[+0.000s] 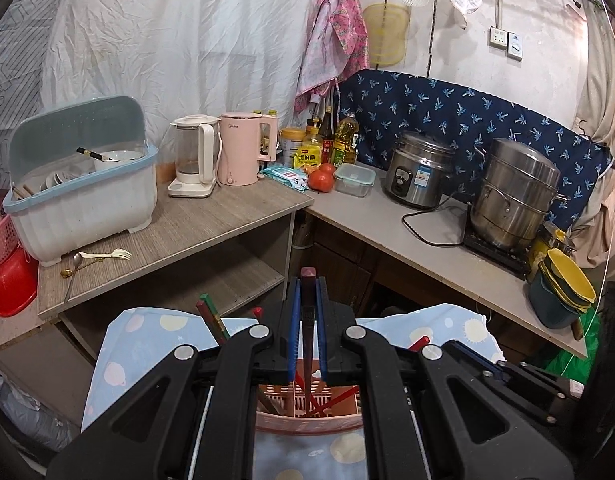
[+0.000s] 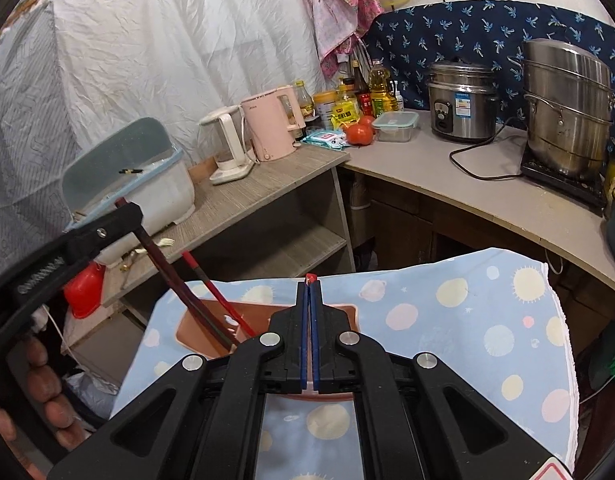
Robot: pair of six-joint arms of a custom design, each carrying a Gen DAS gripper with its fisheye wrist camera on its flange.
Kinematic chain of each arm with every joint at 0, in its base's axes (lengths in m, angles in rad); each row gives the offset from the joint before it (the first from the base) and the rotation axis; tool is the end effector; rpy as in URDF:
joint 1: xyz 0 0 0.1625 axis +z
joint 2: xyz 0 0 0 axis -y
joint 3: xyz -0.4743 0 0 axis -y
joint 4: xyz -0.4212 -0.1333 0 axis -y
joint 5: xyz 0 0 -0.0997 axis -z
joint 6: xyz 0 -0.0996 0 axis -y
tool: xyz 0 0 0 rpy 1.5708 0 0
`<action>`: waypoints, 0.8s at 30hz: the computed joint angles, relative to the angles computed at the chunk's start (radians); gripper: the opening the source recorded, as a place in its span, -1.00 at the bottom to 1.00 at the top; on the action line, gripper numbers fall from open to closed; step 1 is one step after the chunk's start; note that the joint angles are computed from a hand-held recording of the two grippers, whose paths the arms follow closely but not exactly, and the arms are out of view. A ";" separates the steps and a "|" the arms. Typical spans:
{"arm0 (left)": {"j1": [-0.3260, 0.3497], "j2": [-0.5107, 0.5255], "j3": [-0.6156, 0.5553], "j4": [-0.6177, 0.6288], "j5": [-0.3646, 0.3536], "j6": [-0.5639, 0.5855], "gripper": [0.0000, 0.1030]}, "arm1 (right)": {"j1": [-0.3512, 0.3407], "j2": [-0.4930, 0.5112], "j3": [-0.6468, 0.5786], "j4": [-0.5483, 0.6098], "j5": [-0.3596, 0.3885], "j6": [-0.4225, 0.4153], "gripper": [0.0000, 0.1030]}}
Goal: Organize utensils
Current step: 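Open both grippers to drop the spoon and chopstick into the pink holder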
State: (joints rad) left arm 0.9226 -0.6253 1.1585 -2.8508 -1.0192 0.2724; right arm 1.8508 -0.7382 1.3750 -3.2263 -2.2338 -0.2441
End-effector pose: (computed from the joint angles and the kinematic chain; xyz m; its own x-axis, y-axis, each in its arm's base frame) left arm -0.3823 -0.8120 0.2315 -0.7417 0.3793 -0.5532 0.6672 0.5014 -0.5508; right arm 0.2927 -0.7572 0.2749 -0.8405 0.1555 0.5190 -0.3587 0.5582 -0.7482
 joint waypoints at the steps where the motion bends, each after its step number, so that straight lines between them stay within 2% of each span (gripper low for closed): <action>1: 0.000 0.000 0.000 0.001 0.000 0.000 -0.86 | -0.002 0.009 -0.012 0.008 -0.006 -0.002 -0.96; 6: 0.004 0.003 0.003 0.008 0.006 -0.002 -0.86 | -0.006 0.036 -0.035 0.023 -0.030 -0.018 -0.91; 8: 0.005 0.002 0.009 0.001 0.013 0.002 -0.85 | -0.003 0.040 -0.028 -0.007 -0.047 -0.028 -0.72; 9: 0.005 0.001 0.013 -0.008 0.016 0.005 -0.83 | -0.003 0.038 -0.022 -0.016 -0.046 -0.029 -0.54; 10: 0.005 0.000 0.017 -0.013 0.026 0.003 -0.67 | -0.003 0.033 -0.012 -0.028 -0.043 -0.028 -0.41; 11: 0.006 -0.003 0.023 -0.020 0.026 -0.001 -0.51 | -0.002 0.029 -0.003 -0.042 -0.045 -0.028 -0.39; 13: 0.007 -0.011 0.036 -0.036 0.031 -0.007 -0.42 | -0.001 0.019 0.015 -0.044 -0.044 -0.023 -0.39; 18: 0.008 -0.036 0.072 -0.044 0.036 -0.023 -0.42 | 0.008 -0.001 0.059 -0.061 -0.041 -0.008 -0.35; 24: 0.000 -0.084 0.159 -0.083 0.062 -0.026 -0.34 | 0.030 -0.013 0.117 -0.106 -0.061 -0.016 -0.20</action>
